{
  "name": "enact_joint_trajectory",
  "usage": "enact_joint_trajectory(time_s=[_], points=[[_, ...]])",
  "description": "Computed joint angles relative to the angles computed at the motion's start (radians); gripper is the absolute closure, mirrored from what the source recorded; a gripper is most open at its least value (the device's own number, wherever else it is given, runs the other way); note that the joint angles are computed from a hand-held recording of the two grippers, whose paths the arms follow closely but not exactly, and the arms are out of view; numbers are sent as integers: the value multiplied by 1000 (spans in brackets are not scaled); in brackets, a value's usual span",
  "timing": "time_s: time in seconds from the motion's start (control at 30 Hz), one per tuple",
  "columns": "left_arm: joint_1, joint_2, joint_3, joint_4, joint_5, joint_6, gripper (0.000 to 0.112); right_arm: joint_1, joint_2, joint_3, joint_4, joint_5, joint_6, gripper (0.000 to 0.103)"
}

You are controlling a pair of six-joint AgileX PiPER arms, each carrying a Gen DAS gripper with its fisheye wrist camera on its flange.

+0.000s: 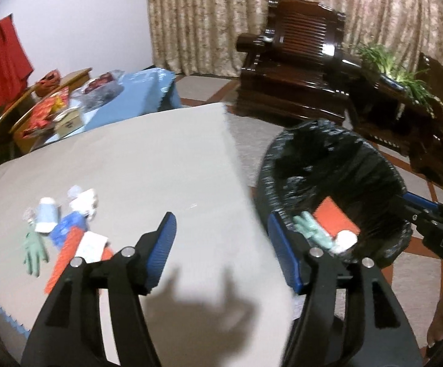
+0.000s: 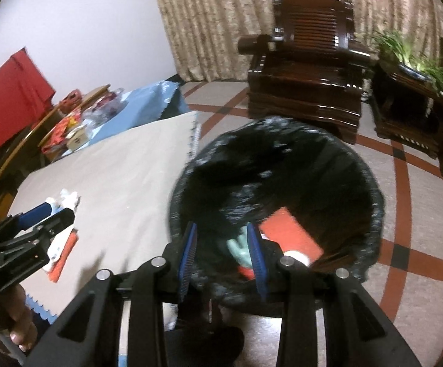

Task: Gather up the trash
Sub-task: 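Open the right tool over the bin while the left tool drops the green glove in, then move both open tools back over the remaining pile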

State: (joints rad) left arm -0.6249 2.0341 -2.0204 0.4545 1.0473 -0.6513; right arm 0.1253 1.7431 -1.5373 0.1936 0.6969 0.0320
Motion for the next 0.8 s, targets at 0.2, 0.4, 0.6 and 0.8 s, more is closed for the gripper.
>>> enact_joint_trajectory(time_s=[0.2,0.4,0.6,0.8], points=[[48,-190,280,68,-84,-66,45,138,-6,-30,-107,0,132,69],[135,-367,510,107,-144,-102,41,266,27,-86,-184,9,263,69],[251,-507,709,139,-193,-109,41,419,99,-153,-268,-10,376,69],[377,-615,846,125,-261,-71,41,560,189,-221,-338,-30,453,69]])
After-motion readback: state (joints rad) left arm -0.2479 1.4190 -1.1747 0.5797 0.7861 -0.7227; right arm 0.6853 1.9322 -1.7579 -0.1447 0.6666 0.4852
